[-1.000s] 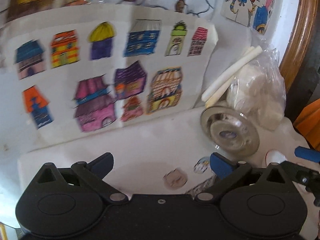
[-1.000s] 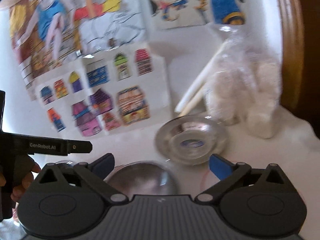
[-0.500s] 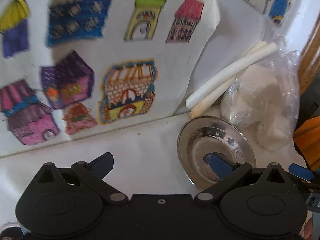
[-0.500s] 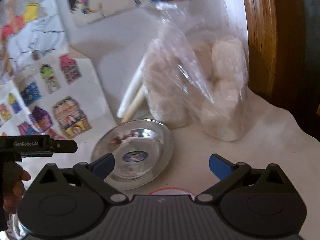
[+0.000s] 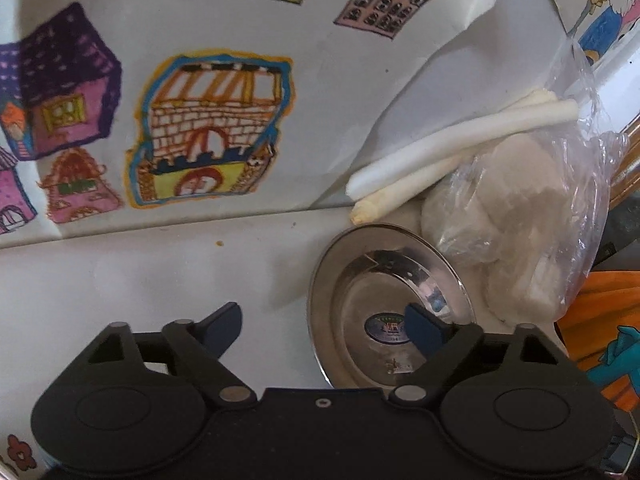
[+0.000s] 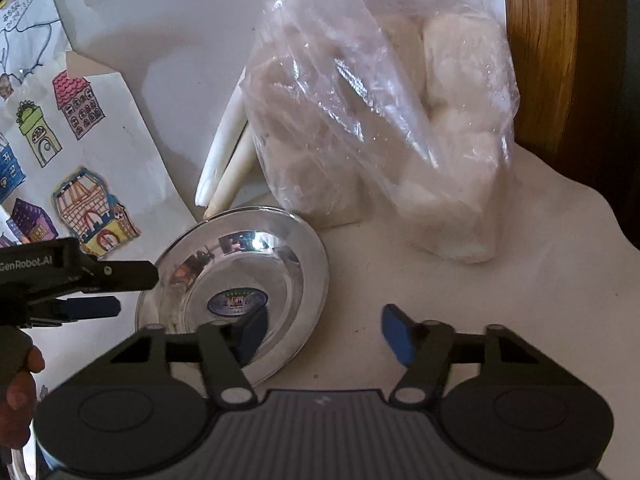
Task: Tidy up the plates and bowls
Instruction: 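Move both grippers to the small steel plate by the plastic bag and grasp its rim, then lift the small steel plate with both grippers and carry it toward the plate stack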
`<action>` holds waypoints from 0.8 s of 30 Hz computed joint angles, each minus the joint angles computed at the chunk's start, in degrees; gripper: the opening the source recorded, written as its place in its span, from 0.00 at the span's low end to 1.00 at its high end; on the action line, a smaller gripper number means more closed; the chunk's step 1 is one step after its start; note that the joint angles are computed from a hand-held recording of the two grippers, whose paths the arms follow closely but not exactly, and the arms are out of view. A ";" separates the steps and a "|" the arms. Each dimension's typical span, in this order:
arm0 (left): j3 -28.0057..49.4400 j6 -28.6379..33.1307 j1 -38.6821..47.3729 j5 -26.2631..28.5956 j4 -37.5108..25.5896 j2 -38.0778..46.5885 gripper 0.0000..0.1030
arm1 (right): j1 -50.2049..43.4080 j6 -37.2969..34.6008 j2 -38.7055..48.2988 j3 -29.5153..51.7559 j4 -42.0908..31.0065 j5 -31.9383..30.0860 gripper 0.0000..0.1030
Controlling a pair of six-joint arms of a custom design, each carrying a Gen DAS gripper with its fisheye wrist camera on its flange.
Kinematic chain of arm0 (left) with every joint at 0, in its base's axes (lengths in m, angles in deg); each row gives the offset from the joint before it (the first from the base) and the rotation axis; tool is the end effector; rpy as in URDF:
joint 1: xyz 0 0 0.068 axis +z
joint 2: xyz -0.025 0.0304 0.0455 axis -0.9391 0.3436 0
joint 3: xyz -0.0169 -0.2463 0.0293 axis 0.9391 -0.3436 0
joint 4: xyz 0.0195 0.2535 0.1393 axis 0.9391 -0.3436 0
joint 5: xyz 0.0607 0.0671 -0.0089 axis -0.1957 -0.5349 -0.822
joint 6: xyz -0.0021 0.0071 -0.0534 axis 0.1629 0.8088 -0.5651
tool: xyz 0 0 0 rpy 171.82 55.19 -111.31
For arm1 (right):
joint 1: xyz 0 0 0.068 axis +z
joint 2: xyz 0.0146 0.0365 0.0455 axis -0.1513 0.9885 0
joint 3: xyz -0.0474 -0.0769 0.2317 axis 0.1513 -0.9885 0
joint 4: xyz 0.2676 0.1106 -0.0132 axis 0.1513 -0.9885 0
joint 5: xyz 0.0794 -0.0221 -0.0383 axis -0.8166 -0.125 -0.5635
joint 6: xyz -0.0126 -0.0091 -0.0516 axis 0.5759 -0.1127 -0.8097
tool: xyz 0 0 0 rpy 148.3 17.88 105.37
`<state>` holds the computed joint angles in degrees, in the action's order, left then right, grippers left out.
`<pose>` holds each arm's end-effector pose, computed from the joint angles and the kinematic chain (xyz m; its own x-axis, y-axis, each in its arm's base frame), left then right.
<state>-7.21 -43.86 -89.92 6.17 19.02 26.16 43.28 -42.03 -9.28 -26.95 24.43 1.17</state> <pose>0.1626 -0.0586 0.1432 -0.7445 -0.4567 -0.4870 -0.2439 0.8651 -0.4384 0.1664 0.2002 0.1528 -0.7582 -0.1151 -0.6418 -0.3224 0.9217 0.2156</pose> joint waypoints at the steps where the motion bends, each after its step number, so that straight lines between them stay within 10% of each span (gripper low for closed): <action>1: -0.05 -0.09 -0.03 0.32 0.49 0.46 0.80 | -0.12 0.20 0.36 0.05 0.24 -0.21 0.58; 12: -0.05 0.25 -0.49 3.68 6.84 8.01 0.21 | -1.18 1.45 3.53 0.64 3.07 -4.03 0.22; 24: -2.78 2.17 1.44 4.07 2.16 -0.90 0.15 | 0.52 3.09 3.39 0.30 5.33 -2.46 0.20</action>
<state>-9.99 -41.69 -88.48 10.23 21.18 25.26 43.81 -38.94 -5.89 -26.66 29.76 -1.29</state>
